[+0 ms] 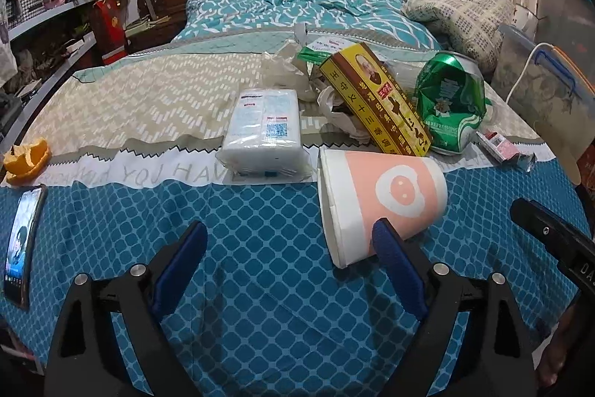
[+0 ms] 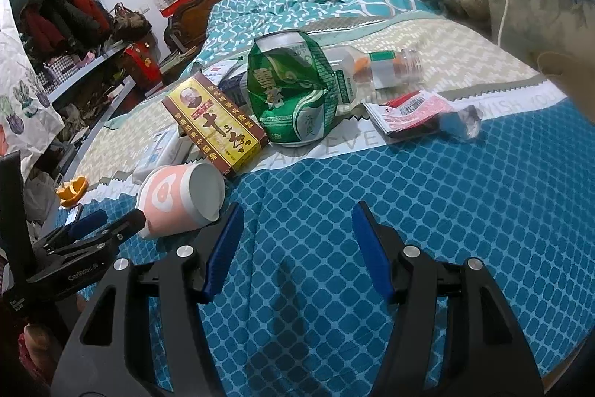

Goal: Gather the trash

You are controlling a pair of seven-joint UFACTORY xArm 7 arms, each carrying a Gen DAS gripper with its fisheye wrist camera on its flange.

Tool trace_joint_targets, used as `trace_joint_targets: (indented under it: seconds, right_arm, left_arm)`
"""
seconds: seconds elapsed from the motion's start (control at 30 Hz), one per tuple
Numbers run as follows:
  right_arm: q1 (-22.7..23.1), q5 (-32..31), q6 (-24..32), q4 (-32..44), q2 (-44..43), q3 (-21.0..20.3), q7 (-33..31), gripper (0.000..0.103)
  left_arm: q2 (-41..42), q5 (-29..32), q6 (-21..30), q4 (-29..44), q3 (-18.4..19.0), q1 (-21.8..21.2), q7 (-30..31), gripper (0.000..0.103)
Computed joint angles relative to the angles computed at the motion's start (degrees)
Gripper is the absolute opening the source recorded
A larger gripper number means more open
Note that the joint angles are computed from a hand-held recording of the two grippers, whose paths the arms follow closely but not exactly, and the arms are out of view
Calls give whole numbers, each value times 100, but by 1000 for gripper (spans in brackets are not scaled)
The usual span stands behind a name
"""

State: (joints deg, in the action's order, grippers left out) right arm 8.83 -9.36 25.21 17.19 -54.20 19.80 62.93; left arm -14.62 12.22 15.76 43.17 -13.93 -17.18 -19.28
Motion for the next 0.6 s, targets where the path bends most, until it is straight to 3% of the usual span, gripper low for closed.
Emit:
trace_joint_targets:
  seconds: [0.17, 0.27, 0.43, 0.6]
  right_arm:
    - [-21, -71, 187, 60, -79, 129, 77, 63]
    - [-37, -131, 311, 94, -165, 208, 146, 63]
    - [-197, -422, 553, 224, -384, 538, 330, 63]
    - [-296, -782, 913, 447, -582, 907, 488, 63]
  left_arm:
    - [-203, -314, -108, -207, 145, -120, 111, 85]
    - [-401, 27, -197, -381, -109, 133, -100, 84]
    - [-848, 239, -796, -779, -363, 421, -397, 82]
    - [-1164, 266, -980, -983, -552, 621, -555, 82]
